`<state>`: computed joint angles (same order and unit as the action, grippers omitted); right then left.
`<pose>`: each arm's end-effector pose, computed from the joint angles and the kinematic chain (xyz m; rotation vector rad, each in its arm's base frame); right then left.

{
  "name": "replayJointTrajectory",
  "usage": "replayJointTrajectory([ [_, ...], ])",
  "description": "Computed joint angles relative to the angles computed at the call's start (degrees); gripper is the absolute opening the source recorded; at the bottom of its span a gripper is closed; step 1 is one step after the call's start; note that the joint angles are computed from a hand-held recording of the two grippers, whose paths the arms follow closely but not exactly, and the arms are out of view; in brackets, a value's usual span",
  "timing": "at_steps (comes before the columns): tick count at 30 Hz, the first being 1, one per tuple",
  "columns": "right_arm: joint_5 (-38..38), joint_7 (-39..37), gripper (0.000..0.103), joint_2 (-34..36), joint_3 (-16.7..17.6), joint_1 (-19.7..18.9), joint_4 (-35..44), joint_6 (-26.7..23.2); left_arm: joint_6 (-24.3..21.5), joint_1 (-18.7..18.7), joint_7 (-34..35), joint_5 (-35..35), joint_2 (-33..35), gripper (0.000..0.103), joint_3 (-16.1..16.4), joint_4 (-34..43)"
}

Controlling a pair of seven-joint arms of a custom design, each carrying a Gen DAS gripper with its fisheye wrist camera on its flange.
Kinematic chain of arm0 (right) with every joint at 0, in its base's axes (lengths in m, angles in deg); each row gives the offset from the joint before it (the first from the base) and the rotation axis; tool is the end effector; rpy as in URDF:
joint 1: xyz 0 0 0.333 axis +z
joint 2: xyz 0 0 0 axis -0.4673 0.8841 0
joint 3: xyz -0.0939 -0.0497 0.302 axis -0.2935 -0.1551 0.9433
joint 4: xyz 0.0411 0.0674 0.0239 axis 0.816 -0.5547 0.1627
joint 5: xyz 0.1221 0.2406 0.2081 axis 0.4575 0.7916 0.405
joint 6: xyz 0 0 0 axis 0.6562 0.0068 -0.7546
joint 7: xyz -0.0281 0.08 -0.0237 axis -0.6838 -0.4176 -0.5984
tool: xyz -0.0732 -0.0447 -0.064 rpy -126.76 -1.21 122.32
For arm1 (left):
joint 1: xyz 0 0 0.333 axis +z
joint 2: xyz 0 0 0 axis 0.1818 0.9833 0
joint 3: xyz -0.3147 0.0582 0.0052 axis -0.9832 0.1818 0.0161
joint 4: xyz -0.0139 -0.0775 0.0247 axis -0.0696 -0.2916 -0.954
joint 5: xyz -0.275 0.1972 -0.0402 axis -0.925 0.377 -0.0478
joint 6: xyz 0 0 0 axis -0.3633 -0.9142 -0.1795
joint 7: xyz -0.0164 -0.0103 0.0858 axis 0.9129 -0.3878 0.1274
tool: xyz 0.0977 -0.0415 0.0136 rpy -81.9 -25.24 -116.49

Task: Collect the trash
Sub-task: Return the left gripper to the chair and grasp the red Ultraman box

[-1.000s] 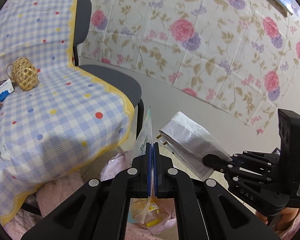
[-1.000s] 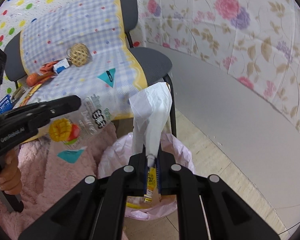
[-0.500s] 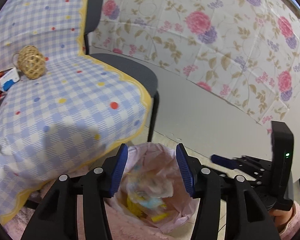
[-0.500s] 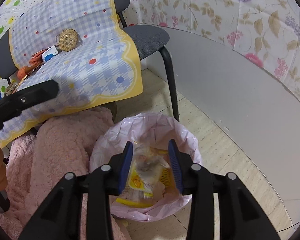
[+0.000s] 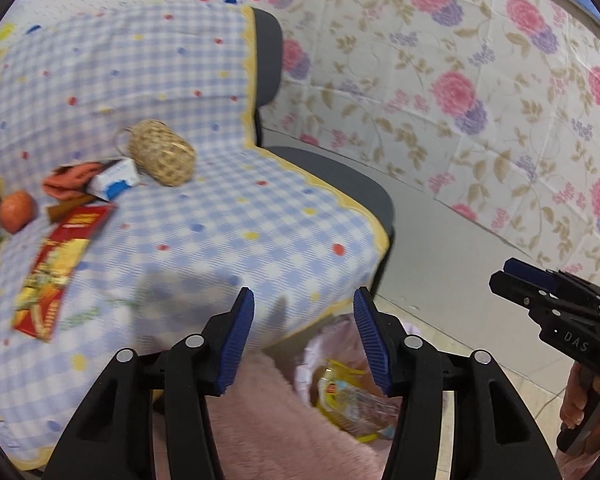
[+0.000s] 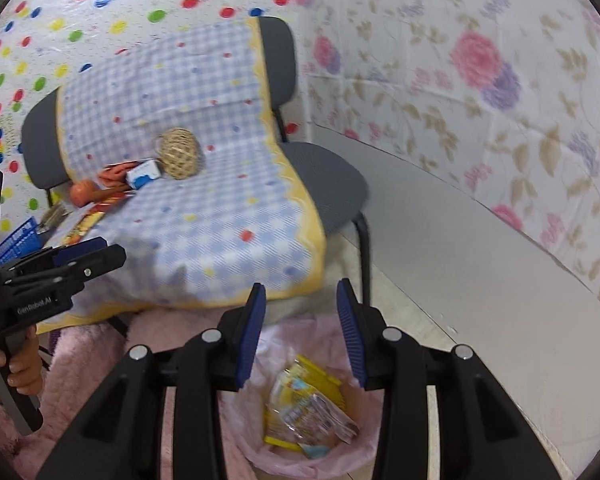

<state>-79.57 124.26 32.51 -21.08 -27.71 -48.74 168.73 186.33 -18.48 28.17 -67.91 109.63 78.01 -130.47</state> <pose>0.5381 0.1024 0.4070 -1.7697 1.5058 -0.6461 0.5587 -0.2389 0.4143 -1.5785 1.9206 -1.0631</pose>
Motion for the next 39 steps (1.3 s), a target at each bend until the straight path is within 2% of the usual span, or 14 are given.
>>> replayJointTrajectory([
  [3, -1.8, 0.3, 0.037, 1.7, 3.2, -1.7, 3.3, -1.7, -0.3, -6.9, 0.1, -1.9, -0.9, 0.056, 8.4, -1.2],
  [4, -1.9, 0.1, 0.037, 2.2, 3.9, -1.8, 4.3, -2.2, -0.2, -10.5, 0.2, -2.9, -1.0, 0.060, 12.8, -1.7],
  [6, -2.9, -0.2, 0.037, 4.0, 8.2, -4.7, 7.1, -3.8, -0.2, -14.7, 0.6, -4.6, -0.9, 0.062, 18.1, -2.2],
  [9, -2.9, -2.6, 0.037, 7.0, 13.3, -7.4, 11.7, -6.2, -0.9, -18.0, 0.6, -6.7, -0.9, 0.067, 23.8, -2.8],
  [11, -2.0, -4.5, 0.042, 9.0, 14.9, -7.4, 14.6, -7.6, -1.4, -19.8, 0.4, -7.5, -0.8, 0.070, 27.2, -3.1],
  [13, -1.0, -6.4, 0.045, 11.0, 16.4, -7.2, 17.6, -9.2, -2.2, -22.2, -0.4, -8.0, -0.2, 0.081, 31.3, -3.0],
  [16, 0.6, -9.3, 0.051, 13.8, 17.9, -6.6, 21.7, -11.3, -3.2, -26.7, -2.4, -8.5, 1.5, 0.087, 38.7, -3.1],
  [20, 2.9, -12.5, 0.071, 17.0, 18.3, -4.6, 26.8, -14.1, -5.9, -27.6, -5.5, -6.6, 3.2, 0.089, 43.1, -2.4],
  [21, 3.5, -13.3, 0.073, 18.0, 18.3, -3.9, 28.6, -15.2, -6.6, -27.7, -6.3, -6.0, 3.5, 0.090, 43.9, -2.3],
  [23, 4.7, -15.2, 0.074, 20.0, 18.9, -3.2, 31.9, -17.5, -7.3, -25.7, -7.3, -4.7, 3.6, 0.090, 42.9, -2.0],
  [27, 7.3, -18.1, 0.074, 23.2, 18.7, -1.1, 37.5, -21.2, -10.4, -16.8, -8.0, -2.5, 4.0, 0.090, 35.9, 0.7],
  [34, 11.6, -21.8, 0.075, 27.7, 16.2, 3.3, 46.3, -27.0, -15.9, 2.1, -4.9, -2.4, 5.7, 0.090, 17.6, 6.5],
  [37, 13.3, -23.2, 0.075, 28.9, 14.7, 5.1, 48.9, -28.9, -16.4, 7.6, -3.8, -2.1, 6.4, 0.090, 12.1, 7.9],
  [39, 14.5, -24.1, 0.075, 29.4, 13.9, 6.1, 50.2, -30.0, -15.1, 13.9, -1.5, -3.5, 6.5, 0.091, 5.4, 8.3],
])
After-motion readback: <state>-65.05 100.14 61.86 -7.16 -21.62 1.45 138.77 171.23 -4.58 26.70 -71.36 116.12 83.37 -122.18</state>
